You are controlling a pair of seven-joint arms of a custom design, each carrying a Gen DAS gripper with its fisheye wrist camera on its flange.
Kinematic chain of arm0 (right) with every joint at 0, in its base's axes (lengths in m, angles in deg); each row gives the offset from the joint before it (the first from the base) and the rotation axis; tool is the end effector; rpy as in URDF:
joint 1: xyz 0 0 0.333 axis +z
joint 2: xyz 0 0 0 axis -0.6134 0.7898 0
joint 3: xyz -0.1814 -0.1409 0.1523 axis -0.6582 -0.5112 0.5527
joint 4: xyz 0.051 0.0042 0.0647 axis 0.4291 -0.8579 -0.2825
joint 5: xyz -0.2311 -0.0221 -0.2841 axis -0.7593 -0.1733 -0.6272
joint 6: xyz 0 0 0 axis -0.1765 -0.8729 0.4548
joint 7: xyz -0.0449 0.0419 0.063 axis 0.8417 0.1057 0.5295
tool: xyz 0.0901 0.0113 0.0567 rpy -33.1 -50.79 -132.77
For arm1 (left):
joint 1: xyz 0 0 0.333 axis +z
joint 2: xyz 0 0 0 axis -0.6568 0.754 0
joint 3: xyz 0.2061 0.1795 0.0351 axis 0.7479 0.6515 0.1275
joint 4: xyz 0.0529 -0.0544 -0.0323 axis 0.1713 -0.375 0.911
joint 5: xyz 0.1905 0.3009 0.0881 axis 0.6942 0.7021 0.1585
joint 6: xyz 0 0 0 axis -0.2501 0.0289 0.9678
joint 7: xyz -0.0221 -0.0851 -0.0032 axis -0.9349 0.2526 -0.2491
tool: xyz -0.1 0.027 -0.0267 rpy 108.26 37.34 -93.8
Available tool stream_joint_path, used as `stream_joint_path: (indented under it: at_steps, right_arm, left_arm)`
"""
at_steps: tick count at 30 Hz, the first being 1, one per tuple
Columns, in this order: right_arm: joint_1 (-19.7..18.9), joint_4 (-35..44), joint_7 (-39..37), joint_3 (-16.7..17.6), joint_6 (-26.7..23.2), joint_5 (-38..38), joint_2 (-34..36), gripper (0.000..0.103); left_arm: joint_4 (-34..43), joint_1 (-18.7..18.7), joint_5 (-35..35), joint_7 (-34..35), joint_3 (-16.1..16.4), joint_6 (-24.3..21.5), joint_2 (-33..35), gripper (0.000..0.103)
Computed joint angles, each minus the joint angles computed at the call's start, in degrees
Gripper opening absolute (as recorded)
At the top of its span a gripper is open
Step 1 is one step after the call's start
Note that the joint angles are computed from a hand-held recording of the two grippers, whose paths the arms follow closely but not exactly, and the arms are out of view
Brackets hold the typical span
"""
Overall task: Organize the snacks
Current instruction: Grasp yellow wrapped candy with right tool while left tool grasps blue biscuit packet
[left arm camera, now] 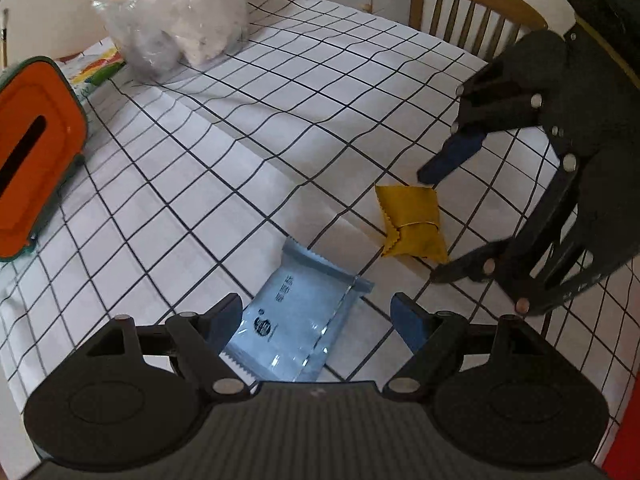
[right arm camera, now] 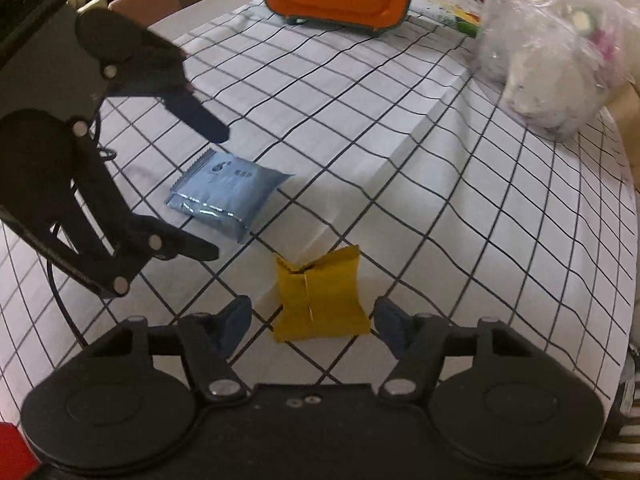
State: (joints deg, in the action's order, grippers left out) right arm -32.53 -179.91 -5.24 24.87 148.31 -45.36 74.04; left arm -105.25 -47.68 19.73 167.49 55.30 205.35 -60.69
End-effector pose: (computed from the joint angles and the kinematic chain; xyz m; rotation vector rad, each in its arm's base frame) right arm 0.6177 0.1092 0.3816 -2.5570 1.1663 -0.2621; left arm 0.6207 -0.1859 0.3749 -1.0551 2.6709 -0.6370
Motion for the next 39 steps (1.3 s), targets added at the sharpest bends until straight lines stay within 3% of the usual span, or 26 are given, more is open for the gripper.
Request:
stream_joint_path:
  at_steps: [13, 18, 20, 22, 31, 39]
  right_arm:
    - [-0.37, 0.28, 1.44, 0.68, 3.01, 1.23, 2.11, 0.057]
    - [-0.53, -0.53, 1.55, 1.13, 4.51, 1.77, 1.91, 0.051]
    - [-0.60, -0.80, 2.16, 1.22, 4.47, 2.23, 1.69, 0.046]
    - [-0.43, -1.56, 2.65, 1.16, 4.96, 2.18, 1.18, 0.044]
    - [0.57, -5.88, 7.03, 0.82, 7.95, 1.41, -2.08, 0.040]
    - [1.25, -9.50, 9.30, 0.01, 7.41, 2.30, -7.54, 0.040]
  left_arm:
    - [4.70, 0.69, -1.45, -2.68, -0.29, -2.21, 4.35, 0.081]
    - [3.01, -0.13, -0.47, -3.97, 0.35, -0.18, 3.52, 0.068]
    - [2.05, -0.73, 0.49, -5.56, 0.85, 1.27, 2.98, 0.054]
    - [1.74, -0.56, 0.05, -7.03, 0.76, 1.47, 2.73, 0.050]
    - [-3.20, -1.36, 0.22, -14.49, 1.01, 4.17, -0.68, 0.049]
    - [-10.56, -1.17, -0.37, -19.03, 0.98, 5.52, -8.70, 0.049]
